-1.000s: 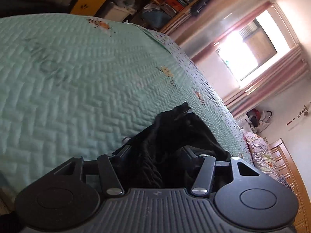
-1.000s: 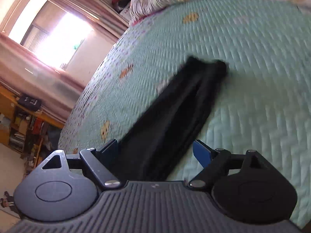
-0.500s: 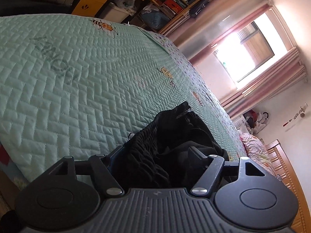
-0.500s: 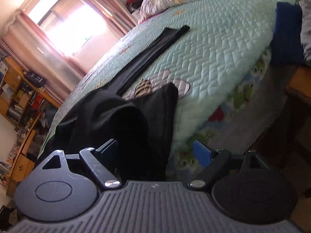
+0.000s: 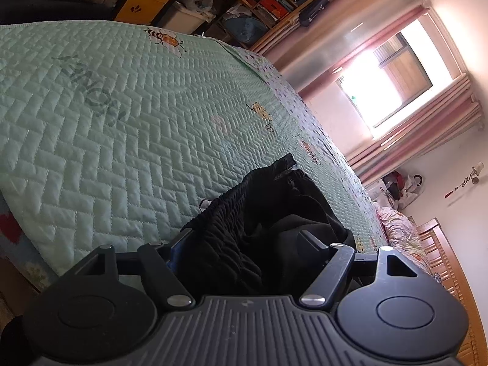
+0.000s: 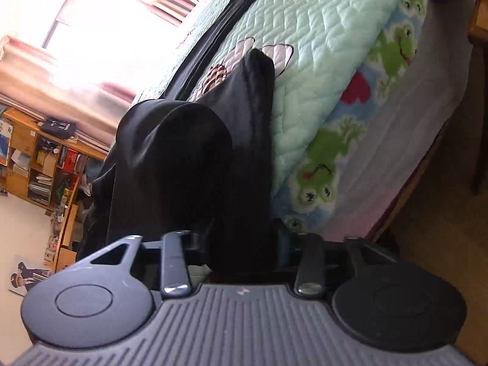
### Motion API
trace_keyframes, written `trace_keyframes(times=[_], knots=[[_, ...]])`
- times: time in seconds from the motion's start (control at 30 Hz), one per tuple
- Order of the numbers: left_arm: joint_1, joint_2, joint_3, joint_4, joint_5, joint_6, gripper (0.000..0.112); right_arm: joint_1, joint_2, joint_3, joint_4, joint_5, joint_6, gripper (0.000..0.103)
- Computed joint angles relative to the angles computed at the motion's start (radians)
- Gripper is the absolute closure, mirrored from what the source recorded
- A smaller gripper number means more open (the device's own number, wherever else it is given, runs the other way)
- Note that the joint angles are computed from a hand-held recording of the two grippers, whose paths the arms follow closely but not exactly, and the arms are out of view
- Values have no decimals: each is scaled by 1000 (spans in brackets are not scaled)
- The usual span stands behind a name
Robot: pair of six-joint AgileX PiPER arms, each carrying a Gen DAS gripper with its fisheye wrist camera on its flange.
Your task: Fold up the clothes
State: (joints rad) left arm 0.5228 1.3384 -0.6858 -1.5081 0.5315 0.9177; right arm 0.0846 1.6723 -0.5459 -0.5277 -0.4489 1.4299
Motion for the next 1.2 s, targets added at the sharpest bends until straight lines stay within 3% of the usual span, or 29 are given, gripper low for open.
trace_keyframes(times=[0.17,0.33,0.47,0.5,0.57,0.6,0.63,0.73,0.8,0.93,1.0,1.2], knots=[[-34,-14,-4,26,-35,-7,37,33,-92,-10,158,80,-176,81],[-27,-12,-6,42,-29,-22,37,-38,-201,-96,265,177,-345,91],[-23,-15,4,22,-25,-2,36,-152,-245,-189,596,267,-720,92],[-23,-16,8,10,-26,9,36,-183,-241,-214,696,300,-820,87],[-25,-15,15,-7,-29,24,36,-216,-224,-237,895,379,-978,65],[-25,-13,16,-9,-31,27,35,-214,-219,-218,995,377,-1049,53],[-25,-12,18,-11,-33,28,35,-193,-223,-180,1095,335,-1129,53],[-27,-10,9,16,-35,11,35,-20,-242,-40,1395,53,-1373,53],[-31,-9,3,37,-41,-3,35,126,-224,1,1487,-114,-1406,53],[-49,-18,10,52,-73,-7,35,297,-161,-68,1331,-121,-1397,52],[-54,-25,20,49,-76,6,35,337,-121,-136,1131,-44,-1293,45],[-7,-61,19,124,4,1,34,464,29,-385,531,173,-918,37]])
